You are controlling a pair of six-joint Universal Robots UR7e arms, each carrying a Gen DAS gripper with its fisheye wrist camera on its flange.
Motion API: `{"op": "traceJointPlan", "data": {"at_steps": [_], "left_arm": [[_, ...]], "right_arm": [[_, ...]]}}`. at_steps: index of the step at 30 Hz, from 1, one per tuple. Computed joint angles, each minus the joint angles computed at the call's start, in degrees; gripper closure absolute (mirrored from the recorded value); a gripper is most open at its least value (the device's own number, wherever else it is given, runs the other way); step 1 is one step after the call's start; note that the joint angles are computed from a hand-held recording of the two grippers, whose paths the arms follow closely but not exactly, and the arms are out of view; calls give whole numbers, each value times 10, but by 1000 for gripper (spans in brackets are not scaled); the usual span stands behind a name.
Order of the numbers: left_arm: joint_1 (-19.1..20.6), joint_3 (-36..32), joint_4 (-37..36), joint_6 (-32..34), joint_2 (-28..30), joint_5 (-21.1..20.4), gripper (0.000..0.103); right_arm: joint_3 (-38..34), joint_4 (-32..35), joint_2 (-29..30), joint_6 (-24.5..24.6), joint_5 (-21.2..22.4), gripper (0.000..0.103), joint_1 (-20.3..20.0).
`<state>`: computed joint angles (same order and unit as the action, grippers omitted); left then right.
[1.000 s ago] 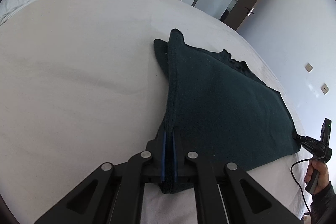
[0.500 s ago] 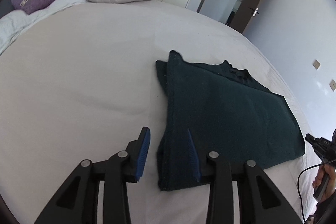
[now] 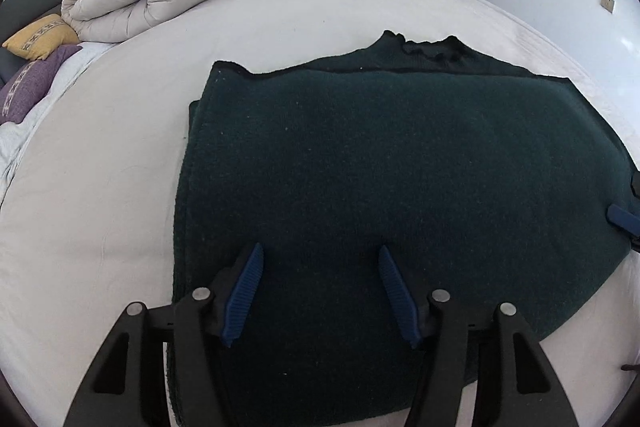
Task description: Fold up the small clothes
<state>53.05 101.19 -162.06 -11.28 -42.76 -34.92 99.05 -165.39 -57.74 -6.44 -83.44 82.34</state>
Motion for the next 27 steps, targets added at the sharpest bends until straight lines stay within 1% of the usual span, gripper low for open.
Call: {"op": "traceJointPlan", "data": {"at_steps": [3,7,9,11,12,13,14,15,16,17,21,22,24,26,27], "left_arm": [[1,-1,-2,4,2,0,40],[3,-2,-13,11,6,-1,40],[3,2,-15,10,3,-4,40],[1,7,-19,8,1,-5,40],[2,8,-23,11,2,-5,40],[2,9,-29,14,3,-5,40],[2,11,-33,15,3,-5,40],[1,12,-37,17,4,-4,40],[1,14,-42,19,4,-3,40],[1,15,-47,22,4,-3,40],[4,24,-83,37,6,-10,39],[5,27,-98,45,7,-13,39],[7,34,-120,52,6,-22,39],[11,38,-132,55,3,-32,39],[11,39,-135,55,3,-34,39]], "right_arm": [[15,-35,-13,14,-11,43,-13],[48,-110,-44,59,-32,44,-38],[65,-151,-60,84,-55,44,-45],[74,-176,-68,95,-76,44,-42],[77,-188,-70,98,-91,41,-36],[80,-206,-71,99,-111,40,-28],[81,-219,-70,102,-117,40,-22],[73,-212,-72,101,-100,40,-26],[61,-200,-65,101,-81,40,-22],[42,-172,-53,95,-67,40,-14],[-49,-64,14,69,-39,40,31],[-83,-19,36,56,-31,40,42],[-154,45,91,36,-12,40,61],[-224,108,142,38,6,40,71],[-261,135,170,43,3,40,77]]}}
